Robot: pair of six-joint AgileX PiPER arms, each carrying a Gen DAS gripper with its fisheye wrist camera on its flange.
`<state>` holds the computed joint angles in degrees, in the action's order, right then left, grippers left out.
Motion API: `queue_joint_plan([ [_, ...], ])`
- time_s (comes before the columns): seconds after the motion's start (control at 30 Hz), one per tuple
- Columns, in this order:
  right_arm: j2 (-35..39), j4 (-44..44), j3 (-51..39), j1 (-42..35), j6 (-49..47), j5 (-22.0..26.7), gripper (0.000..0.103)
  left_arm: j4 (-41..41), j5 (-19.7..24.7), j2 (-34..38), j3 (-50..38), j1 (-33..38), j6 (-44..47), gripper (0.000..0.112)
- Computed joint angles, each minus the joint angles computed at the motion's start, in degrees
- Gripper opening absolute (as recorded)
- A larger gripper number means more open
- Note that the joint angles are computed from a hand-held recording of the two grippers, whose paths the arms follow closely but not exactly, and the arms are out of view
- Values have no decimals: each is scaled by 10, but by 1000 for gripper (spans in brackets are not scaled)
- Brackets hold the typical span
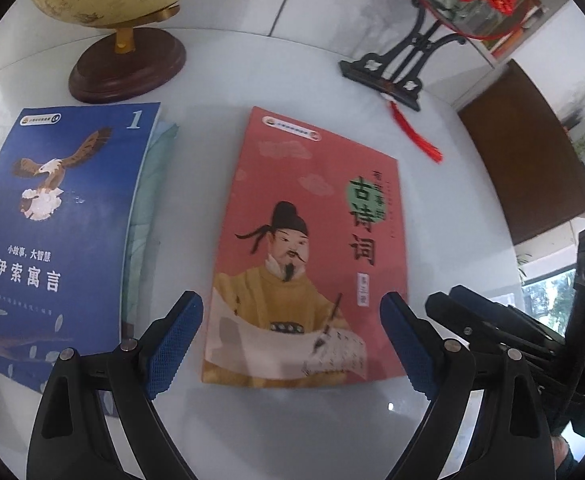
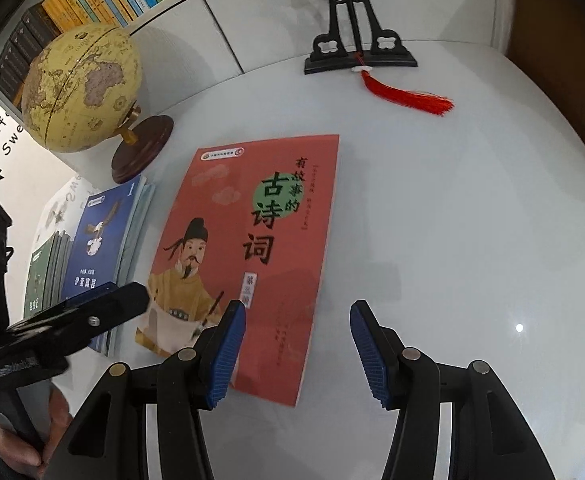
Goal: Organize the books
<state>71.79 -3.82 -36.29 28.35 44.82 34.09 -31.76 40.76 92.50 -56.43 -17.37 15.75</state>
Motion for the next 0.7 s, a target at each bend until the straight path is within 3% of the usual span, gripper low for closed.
queue_joint_plan([
  [0.2,34,-26,-10,2,2,-24,53,4,-25,18,7,0,-13,89],
  [0.37,56,5,-8,-13,-29,-52,53,5,-26,37,-4,-2,-11,89],
  [0.7,82,-4,-15,-17,-15,-64,53,19,-49,53,-3,-13,-24,89],
])
